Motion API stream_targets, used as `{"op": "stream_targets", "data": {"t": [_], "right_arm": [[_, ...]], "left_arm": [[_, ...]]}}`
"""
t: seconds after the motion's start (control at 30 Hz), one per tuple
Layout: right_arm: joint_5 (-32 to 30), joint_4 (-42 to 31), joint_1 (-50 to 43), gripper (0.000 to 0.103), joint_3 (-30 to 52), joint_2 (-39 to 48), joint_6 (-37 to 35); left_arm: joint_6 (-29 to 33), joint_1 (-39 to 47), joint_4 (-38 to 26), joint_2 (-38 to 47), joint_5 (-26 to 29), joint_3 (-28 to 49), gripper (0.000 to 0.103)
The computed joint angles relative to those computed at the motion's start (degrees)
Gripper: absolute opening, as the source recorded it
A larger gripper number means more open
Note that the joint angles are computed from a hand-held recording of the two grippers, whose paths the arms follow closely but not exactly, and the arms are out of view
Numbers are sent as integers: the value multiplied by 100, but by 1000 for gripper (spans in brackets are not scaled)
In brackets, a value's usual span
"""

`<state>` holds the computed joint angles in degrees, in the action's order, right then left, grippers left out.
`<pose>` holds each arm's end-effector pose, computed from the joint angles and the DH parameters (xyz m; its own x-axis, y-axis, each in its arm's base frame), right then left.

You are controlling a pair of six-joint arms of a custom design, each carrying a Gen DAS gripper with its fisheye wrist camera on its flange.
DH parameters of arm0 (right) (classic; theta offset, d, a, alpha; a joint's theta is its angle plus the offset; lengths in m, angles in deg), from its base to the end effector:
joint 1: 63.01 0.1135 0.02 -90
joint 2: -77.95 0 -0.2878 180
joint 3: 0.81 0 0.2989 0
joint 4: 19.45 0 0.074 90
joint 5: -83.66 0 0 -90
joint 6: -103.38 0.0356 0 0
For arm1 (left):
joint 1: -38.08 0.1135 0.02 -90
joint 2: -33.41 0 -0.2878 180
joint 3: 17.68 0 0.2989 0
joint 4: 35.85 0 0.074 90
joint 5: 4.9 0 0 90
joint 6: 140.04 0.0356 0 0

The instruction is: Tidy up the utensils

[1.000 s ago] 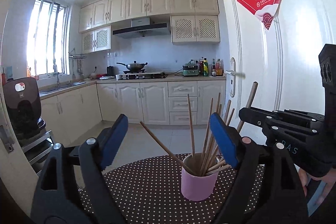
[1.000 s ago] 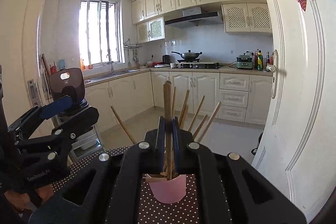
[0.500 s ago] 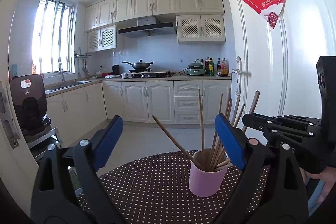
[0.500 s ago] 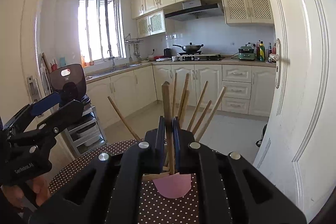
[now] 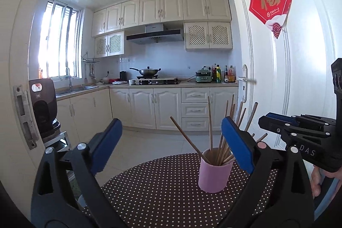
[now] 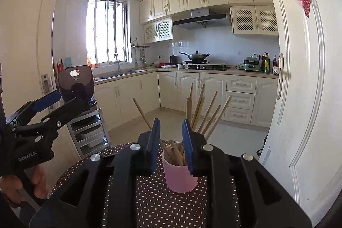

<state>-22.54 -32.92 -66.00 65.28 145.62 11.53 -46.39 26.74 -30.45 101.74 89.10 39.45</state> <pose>0.3140 -0.0065 0.3434 -0.2521 -0.0179 -0.9675 -0.2272 0.9730 0.0412 0.3092 -0.0645 0.3118 -0.0821 0.0812 -0.9933 0.2700 0.9612 0.0563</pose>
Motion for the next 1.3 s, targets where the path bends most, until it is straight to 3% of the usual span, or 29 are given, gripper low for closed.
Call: {"op": "stream_targets", "data": {"t": [0.3,0.4,0.53,0.7,0.97,1.1,1.2,1.3], "right_arm": [[667,-446,420,40,-713,-1327,-153],[983,-769,645,56,-906,-1757,-46],[1503,-1188,1088,65,-1214,-2406,38],[2596,-1427,2024,81,-1628,-3257,72],[4736,-1562,3945,92,-2268,-4407,127],[5862,-1672,4920,95,-2474,-4881,355],[6814,-1710,5758,95,-2581,-5116,444],[7301,-1674,6326,95,-2580,-5174,459]], "left_arm": [[21,394,-673,-1414,230,-716,94],[12,588,-994,-1944,446,-954,94],[184,729,-1369,-2750,480,-1305,94],[355,1016,-2046,-3815,782,-1674,95],[323,1592,-3001,-5614,1029,-2132,96],[263,2262,-3629,-6256,1614,-2187,97],[70,3359,-4027,-6680,2787,-2253,97],[203,3982,-4282,-6737,3532,-2195,97]]}}
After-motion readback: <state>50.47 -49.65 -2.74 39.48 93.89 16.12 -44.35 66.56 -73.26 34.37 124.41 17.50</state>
